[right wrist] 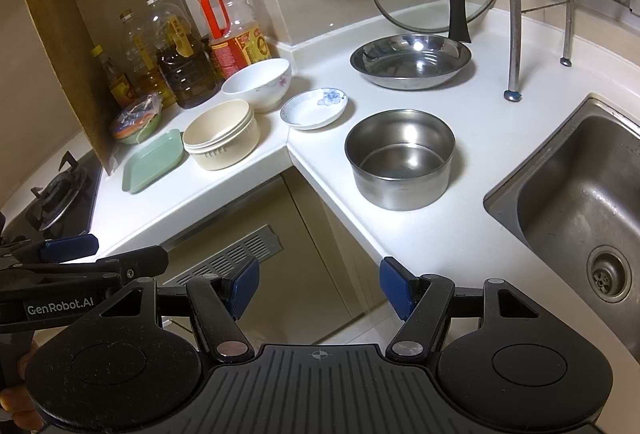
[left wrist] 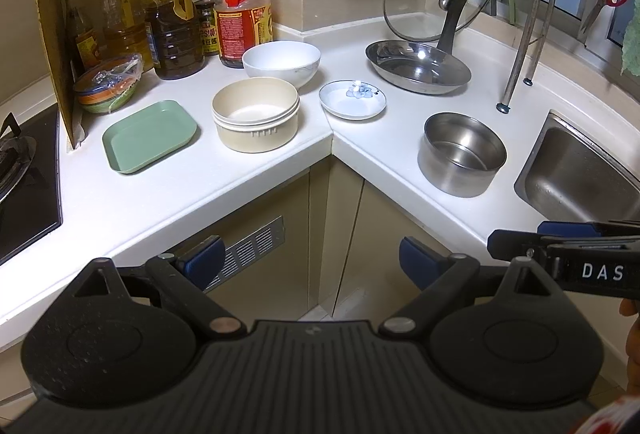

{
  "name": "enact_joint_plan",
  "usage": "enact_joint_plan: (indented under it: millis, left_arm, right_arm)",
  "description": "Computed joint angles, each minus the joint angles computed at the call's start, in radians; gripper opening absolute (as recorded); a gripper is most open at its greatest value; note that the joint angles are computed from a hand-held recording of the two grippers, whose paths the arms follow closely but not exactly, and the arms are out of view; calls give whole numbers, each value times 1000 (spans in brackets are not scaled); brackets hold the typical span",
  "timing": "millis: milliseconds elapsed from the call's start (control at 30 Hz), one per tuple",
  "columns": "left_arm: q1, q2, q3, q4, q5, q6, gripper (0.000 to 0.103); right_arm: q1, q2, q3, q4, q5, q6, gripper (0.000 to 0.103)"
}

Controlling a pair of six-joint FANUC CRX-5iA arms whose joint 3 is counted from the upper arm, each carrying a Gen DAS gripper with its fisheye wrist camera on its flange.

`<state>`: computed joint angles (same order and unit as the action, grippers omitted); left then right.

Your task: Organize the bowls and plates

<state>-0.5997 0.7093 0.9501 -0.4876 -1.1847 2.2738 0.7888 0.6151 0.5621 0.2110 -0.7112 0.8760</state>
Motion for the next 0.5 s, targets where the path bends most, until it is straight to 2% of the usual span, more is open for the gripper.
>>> enact_joint_plan:
  millis: [500]
  left_arm:
    - [-2,6,13,0,-7,-3,93]
  right_arm:
    - [3,0,1,2,-1,-2,67]
